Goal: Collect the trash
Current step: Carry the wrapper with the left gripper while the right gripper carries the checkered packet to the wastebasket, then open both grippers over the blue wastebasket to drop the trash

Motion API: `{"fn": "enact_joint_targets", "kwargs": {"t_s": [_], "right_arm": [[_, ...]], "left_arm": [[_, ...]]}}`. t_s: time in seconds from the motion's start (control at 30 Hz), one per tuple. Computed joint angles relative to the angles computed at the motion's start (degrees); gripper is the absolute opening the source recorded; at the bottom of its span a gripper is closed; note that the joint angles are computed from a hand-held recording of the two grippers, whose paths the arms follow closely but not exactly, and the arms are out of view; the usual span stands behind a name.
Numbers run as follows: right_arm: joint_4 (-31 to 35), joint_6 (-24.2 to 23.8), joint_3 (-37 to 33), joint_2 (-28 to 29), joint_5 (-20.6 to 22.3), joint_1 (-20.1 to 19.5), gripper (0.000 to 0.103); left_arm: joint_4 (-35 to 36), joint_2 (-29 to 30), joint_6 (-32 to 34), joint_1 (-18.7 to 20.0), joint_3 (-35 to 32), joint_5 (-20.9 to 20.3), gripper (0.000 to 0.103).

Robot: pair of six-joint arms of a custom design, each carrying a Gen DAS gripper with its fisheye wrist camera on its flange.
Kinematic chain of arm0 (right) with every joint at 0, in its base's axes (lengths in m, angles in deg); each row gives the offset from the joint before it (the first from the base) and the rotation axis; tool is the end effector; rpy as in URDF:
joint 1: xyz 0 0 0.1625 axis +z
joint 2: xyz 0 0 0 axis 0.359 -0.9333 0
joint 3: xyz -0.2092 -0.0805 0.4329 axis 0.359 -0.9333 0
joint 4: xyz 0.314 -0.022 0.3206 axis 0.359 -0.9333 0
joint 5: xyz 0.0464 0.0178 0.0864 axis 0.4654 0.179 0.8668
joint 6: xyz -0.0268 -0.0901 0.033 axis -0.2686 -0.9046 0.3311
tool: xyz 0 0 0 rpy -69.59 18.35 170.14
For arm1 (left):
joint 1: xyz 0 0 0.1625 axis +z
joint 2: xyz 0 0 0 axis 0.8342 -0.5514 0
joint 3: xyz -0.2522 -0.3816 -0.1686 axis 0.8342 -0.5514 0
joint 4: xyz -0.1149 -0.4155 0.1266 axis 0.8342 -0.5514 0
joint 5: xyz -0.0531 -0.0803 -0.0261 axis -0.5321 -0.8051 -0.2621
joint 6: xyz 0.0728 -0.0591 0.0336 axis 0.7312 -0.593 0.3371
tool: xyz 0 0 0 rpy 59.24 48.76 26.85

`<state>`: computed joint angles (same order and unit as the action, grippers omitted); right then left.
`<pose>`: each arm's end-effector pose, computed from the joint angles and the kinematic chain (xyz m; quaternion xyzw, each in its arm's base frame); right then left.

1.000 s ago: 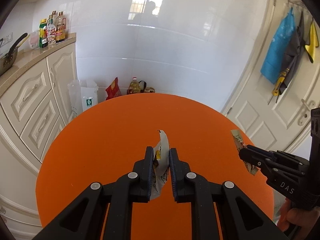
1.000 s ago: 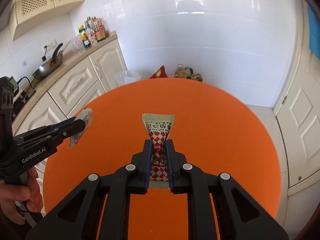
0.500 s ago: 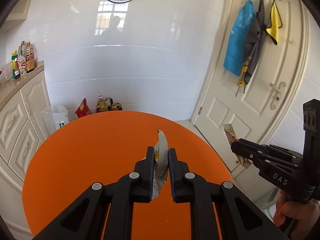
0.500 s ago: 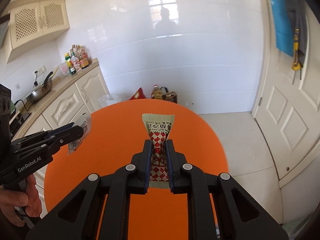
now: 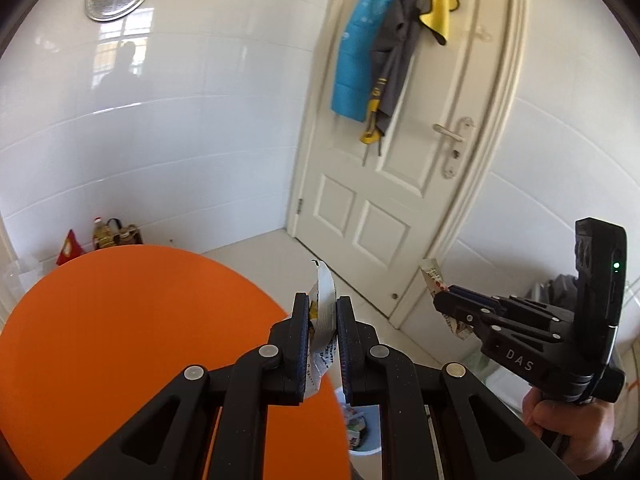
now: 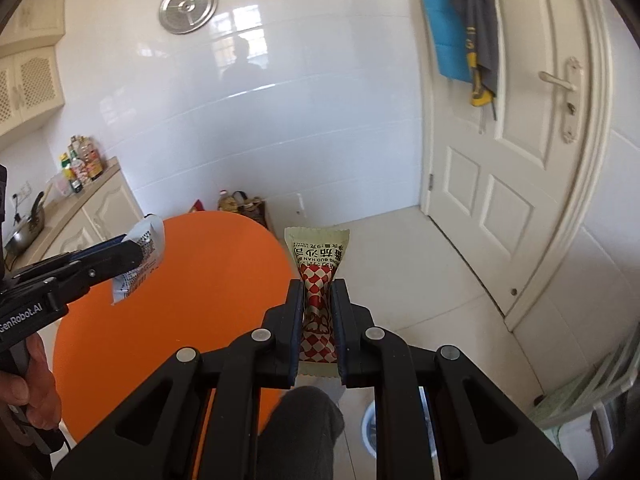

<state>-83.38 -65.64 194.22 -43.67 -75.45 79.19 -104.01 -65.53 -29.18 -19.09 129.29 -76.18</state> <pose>0.1577 -0.3781 0.5171 0.1486 -0.8646 0.4062 0.2558 -0.4906 -0.6142 0.1650 0.2918 0.8884 -0.3244 0.1429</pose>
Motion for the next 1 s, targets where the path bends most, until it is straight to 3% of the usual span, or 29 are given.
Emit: {"fn": "enact_joint_targets", "kwargs": {"t_s": [0.13,0.33,0.5,0.63,0.73,0.77,0.8,0.83,0.87,0.93,1.0], "right_arm": [[0.87,0.28,1.48,-4.60,-0.04,-7.36,0.013],[4.41,0.74,2.64,-7.88,6.03,-21.41,0.013],[7.83,0.87,2.88,-6.35,10.55,-31.29,0.014],[9.17,1.58,2.69,-3.84,12.58,-36.24,0.017],[10.84,2.13,2.18,-2.24,13.88,-39.23,0.019],[10.94,2.31,2.20,-1.97,14.06,-40.04,0.021],[11.33,2.59,2.01,-1.66,14.25,-40.70,0.026],[11.81,2.89,1.96,-1.61,14.71,-41.37,0.038],[11.83,3.28,2.03,-1.69,15.04,-41.78,0.047],[10.88,4.11,2.39,-1.90,15.21,-42.20,0.078],[10.66,4.50,2.67,-2.27,15.59,-42.63,0.090]], "left_arm": [[5.29,3.07,-0.52,0.43,-3.22,-6.72,0.009],[15.76,8.34,-2.65,1.55,-7.65,-13.69,0.009],[24.85,12.38,-4.55,2.95,-12.20,-17.11,0.009],[31.33,15.04,-6.78,4.12,-15.18,-19.42,0.010],[35.08,16.65,-7.18,4.16,-17.33,-18.81,0.017],[36.01,16.71,-7.67,4.13,-17.41,-18.76,0.028],[36.41,16.54,-8.19,3.96,-17.10,-18.14,0.037],[36.41,16.64,-8.40,3.74,-17.20,-17.59,0.054],[36.80,17.28,-8.52,3.56,-18.36,-17.16,0.063],[38.04,18.44,-8.95,3.00,-20.48,-16.40,0.068],[39.67,19.36,-9.51,2.24,-22.22,-15.48,0.074]]}}
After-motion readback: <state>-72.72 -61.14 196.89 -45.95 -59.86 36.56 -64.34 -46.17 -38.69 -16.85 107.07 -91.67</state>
